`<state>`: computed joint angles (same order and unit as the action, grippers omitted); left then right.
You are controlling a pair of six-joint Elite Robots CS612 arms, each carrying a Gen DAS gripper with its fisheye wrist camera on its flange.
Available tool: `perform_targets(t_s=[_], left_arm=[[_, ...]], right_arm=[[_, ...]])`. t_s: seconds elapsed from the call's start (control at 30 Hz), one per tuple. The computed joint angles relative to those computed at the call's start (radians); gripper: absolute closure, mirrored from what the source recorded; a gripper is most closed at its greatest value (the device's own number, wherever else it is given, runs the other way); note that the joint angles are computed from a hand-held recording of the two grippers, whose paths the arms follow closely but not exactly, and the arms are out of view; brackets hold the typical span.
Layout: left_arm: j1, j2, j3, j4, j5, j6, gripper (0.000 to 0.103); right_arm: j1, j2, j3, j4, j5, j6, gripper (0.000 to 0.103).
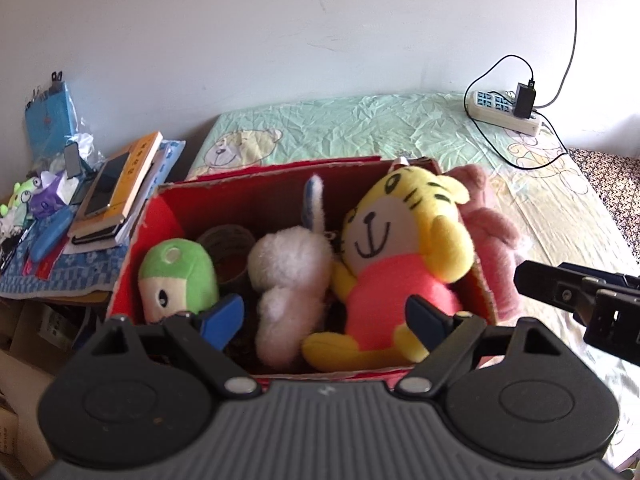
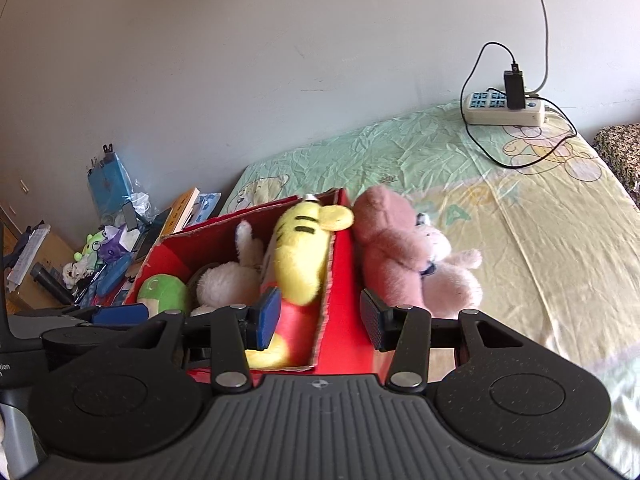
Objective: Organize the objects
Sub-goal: 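Withdraw the right gripper from the box toward the pink teddy bear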
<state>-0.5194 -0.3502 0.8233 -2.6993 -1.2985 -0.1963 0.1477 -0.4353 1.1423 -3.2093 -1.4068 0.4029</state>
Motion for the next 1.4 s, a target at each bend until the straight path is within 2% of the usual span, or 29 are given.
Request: perform_targets(t_s=[0.67,0.93,1.1,1.27,1.4], left_arm=[[-0.057,0.045,-0.097,0.089,0.072,-0.087,0.016],[-0.075,0.048,-0.1,0.088,0.098,-0.097,0.016],[-0.085,0.044,-0.083,0.046,0.075,-0.073,0.016],[-0.086,0.035,-0.044,-0.038,-0.015,-0.039,0.016],[-0.088,0.036,-0.025,-0.084,-0.068,0.017,0.017]], right_arm=[[-0.081,-0.01,0.042,0.026,0.122,-0.043,0.055],[-0.106,-0.007,0.049,0.042,0.177,-0.053,0.055],[-0.119,-0.008,0.057,0.049,0.197,-0.054,0.055],[-0.13,-0.001,0.056,0.075,0.219,-0.058,0.055],[-0.139,0.014,0.038,0.106,0.247,-0.046,0.055]])
